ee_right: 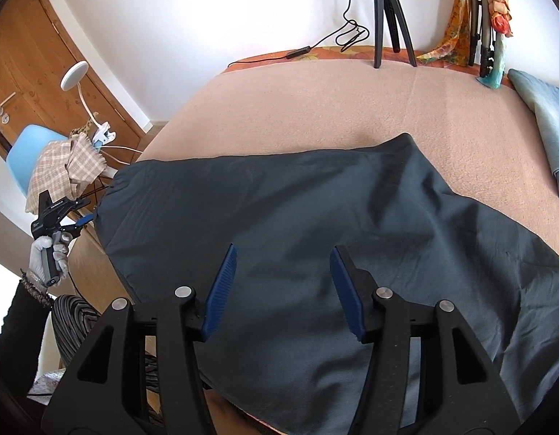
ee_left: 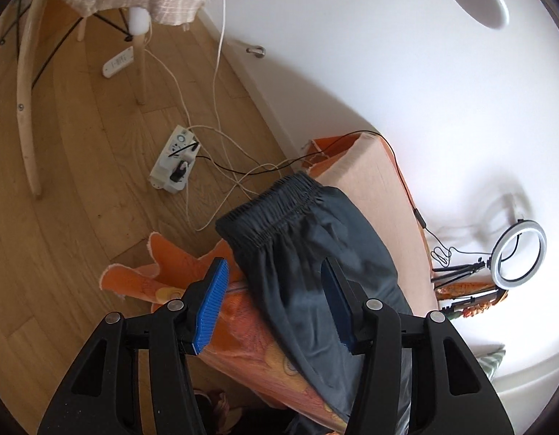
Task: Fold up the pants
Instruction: 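Grasp the elastic waistband with the left gripper and lift it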
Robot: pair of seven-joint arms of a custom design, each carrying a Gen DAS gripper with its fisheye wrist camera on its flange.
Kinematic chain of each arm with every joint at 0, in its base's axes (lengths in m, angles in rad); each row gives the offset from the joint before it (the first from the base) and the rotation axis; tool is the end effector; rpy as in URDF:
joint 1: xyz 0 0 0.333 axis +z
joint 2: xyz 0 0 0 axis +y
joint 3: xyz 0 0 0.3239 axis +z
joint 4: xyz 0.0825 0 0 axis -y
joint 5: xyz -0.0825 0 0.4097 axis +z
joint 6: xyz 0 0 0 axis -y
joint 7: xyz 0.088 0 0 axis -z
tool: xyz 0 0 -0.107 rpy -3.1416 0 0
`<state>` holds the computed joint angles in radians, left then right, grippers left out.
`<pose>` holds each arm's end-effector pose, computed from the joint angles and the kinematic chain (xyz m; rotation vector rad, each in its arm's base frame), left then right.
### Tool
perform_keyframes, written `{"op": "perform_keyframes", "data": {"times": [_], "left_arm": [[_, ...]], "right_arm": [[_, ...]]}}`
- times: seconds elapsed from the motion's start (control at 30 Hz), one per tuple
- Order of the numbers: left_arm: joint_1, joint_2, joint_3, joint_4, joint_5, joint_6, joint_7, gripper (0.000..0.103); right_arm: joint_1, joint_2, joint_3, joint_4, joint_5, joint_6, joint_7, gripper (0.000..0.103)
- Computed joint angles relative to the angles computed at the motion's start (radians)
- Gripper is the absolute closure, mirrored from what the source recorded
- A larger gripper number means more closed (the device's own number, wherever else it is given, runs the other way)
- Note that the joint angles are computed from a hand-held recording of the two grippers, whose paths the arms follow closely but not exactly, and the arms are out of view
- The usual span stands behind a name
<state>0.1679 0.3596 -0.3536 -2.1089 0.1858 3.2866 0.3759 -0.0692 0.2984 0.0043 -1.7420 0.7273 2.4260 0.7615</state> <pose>0.6363 -0.1238 0.3438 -2.6768 0.9500 -1.2807 0.6977 -0.0431 0.4413 -1.9714 1.4911 -0.1896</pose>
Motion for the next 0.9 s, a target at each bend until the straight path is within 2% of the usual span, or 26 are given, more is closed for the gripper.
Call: {"op": "perform_keyframes", "data": {"times": [0.03,0.1,0.17,0.27,0.57,0.63,0.7,0.83,0.9], "left_arm": [[0.022,0.008,-0.02,-0.004,0.002,0.02,-0.001,0.051],[0.13,0.045,-0.118,0.003,0.047,0.042,-0.007,0.051],[0.19,0.078,-0.174,0.025,0.094,0.015,-0.005,0.051],[0.222,0.122,-0.205,0.05,0.101,0.009,0.012,0.051],[0.278,0.275,-0.245,0.087,0.173,0.197,-0.111,0.051],[0.27,0.292,-0.232,0.091,0.178,0.242,-0.147,0.052],[0.216,0.269,-0.174,0.088,0.153,0.263,-0.158,0.054],[0.122,0.236,-0.075,0.091,0.129,0.285,-0.169,0.074],[0.073,0.225,-0.021,0.097,0.122,0.282,-0.165,0.082]], "right_arm": [[0.003,-0.005,0.002,-0.004,-0.002,-0.003,0.001,0.046],[0.013,-0.011,0.004,-0.01,-0.013,-0.002,0.006,0.046],[0.02,-0.014,0.005,-0.009,-0.018,-0.001,0.013,0.046],[0.025,-0.015,0.008,0.0,-0.014,-0.012,0.022,0.046],[0.036,-0.023,0.002,-0.001,-0.035,-0.005,0.052,0.046],[0.037,-0.022,0.0,0.001,-0.04,-0.005,0.061,0.046],[0.037,-0.023,0.0,-0.001,-0.042,-0.004,0.066,0.046],[0.035,-0.02,0.001,0.002,-0.044,-0.009,0.069,0.046],[0.033,-0.017,0.002,0.006,-0.041,-0.014,0.07,0.042]]}}
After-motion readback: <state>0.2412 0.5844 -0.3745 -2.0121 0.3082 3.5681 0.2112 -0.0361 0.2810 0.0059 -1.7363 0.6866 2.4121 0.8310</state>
